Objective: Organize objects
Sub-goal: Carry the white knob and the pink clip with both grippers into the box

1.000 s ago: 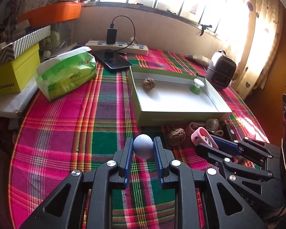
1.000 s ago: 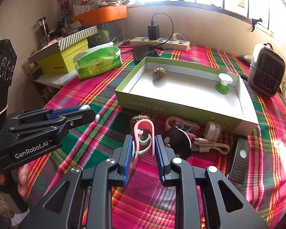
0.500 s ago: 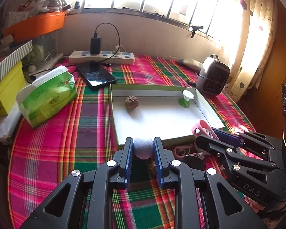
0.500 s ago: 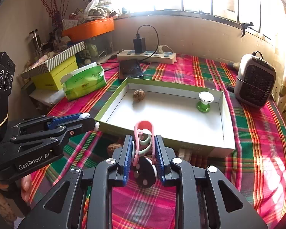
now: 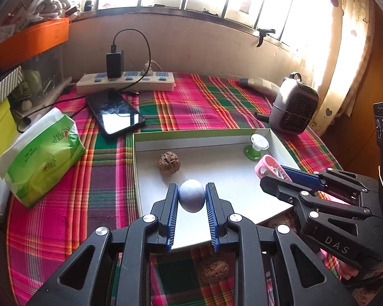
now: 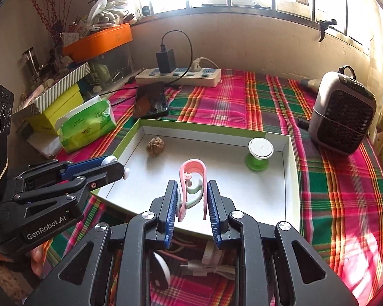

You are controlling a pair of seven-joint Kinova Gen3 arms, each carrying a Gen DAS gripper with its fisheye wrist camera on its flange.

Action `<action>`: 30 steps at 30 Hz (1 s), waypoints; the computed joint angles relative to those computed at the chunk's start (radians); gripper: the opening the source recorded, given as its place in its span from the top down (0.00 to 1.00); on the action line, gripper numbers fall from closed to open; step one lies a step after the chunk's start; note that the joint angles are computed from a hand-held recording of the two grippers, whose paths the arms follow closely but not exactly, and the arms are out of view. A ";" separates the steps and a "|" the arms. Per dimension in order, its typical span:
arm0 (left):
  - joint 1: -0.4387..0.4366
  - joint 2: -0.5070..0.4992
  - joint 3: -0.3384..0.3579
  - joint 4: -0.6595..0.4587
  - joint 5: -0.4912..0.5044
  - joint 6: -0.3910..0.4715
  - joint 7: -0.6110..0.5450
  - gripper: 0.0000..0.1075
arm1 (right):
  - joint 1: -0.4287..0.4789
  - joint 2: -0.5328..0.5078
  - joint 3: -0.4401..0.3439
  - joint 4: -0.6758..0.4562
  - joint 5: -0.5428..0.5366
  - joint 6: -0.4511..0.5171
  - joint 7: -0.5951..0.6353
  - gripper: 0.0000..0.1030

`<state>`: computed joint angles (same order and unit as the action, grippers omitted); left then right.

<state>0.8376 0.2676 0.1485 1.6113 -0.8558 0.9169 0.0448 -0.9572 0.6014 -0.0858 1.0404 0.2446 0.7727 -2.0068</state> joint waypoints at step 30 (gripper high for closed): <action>-0.101 0.151 -0.115 -0.176 0.240 -0.101 -0.385 0.82 | 0.060 0.285 0.040 -0.479 -0.130 0.303 0.126 0.76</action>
